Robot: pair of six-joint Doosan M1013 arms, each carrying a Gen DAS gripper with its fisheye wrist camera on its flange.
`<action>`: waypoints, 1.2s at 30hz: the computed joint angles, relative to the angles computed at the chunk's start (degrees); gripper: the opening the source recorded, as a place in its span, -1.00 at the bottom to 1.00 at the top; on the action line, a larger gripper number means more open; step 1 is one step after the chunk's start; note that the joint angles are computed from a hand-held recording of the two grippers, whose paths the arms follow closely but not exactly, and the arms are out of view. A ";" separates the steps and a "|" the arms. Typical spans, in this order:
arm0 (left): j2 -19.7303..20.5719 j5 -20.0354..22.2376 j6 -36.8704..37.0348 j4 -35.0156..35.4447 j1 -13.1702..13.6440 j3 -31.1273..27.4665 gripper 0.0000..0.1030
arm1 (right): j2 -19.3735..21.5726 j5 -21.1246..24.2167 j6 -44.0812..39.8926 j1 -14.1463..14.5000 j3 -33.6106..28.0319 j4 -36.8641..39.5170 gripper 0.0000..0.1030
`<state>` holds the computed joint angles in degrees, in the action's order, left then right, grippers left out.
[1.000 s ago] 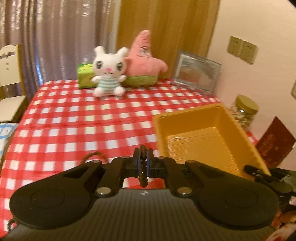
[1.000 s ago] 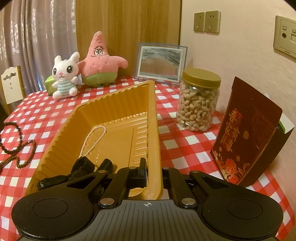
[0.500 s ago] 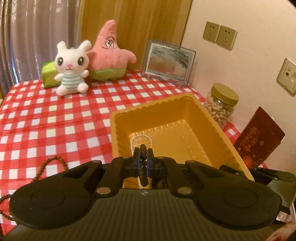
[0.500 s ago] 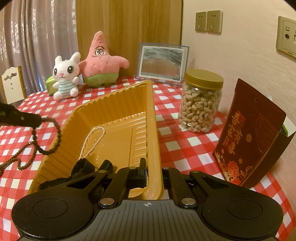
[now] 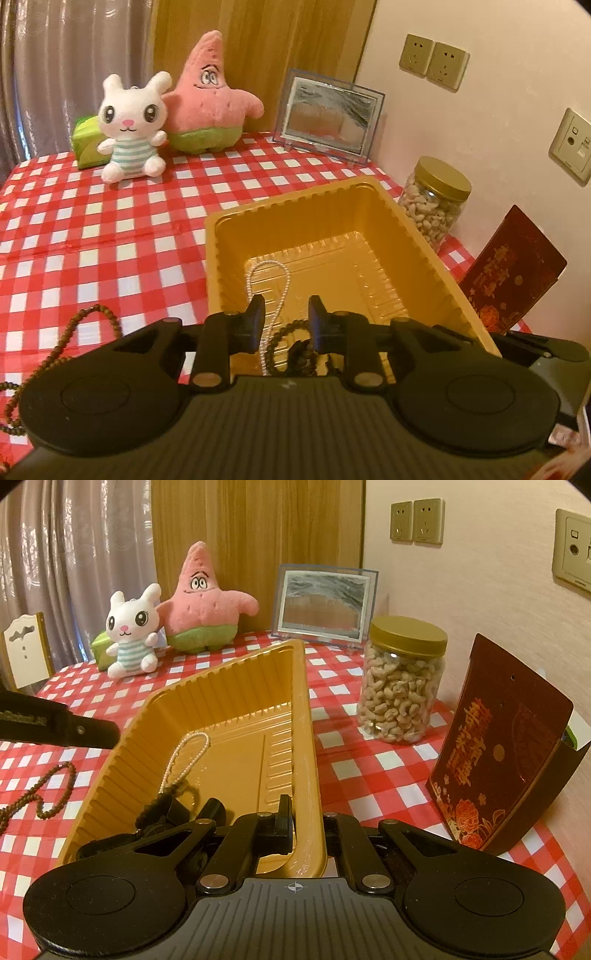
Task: Organize jewelry
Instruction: 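Grasp the next wooden bead strand on the table with the left gripper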
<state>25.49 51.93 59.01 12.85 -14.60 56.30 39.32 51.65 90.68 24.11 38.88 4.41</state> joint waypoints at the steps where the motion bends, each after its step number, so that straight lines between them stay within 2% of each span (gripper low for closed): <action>1: -0.50 -0.14 -0.25 -0.03 0.14 0.69 -0.57 | 0.00 0.02 0.02 -0.01 0.03 0.07 -0.92; 12: -7.75 1.67 -8.99 6.05 2.07 12.02 -0.54 | 0.08 0.04 -0.05 0.01 0.10 0.24 -0.92; 16: -10.14 3.68 -13.27 8.54 2.62 16.01 -0.54 | -0.02 0.08 -0.36 0.02 0.41 0.27 -0.92; 23: -12.94 6.49 -16.57 13.31 3.49 20.44 -0.54 | -0.10 0.34 -0.29 0.03 0.69 0.00 -0.93; 29: -13.19 5.28 -14.20 16.17 5.11 21.34 -0.54 | -0.10 0.40 -0.27 0.03 0.69 -0.09 -0.93; 36: -11.02 3.92 -3.29 12.90 7.16 19.91 -0.54 | -0.12 0.79 0.18 -0.03 0.66 -0.20 -0.93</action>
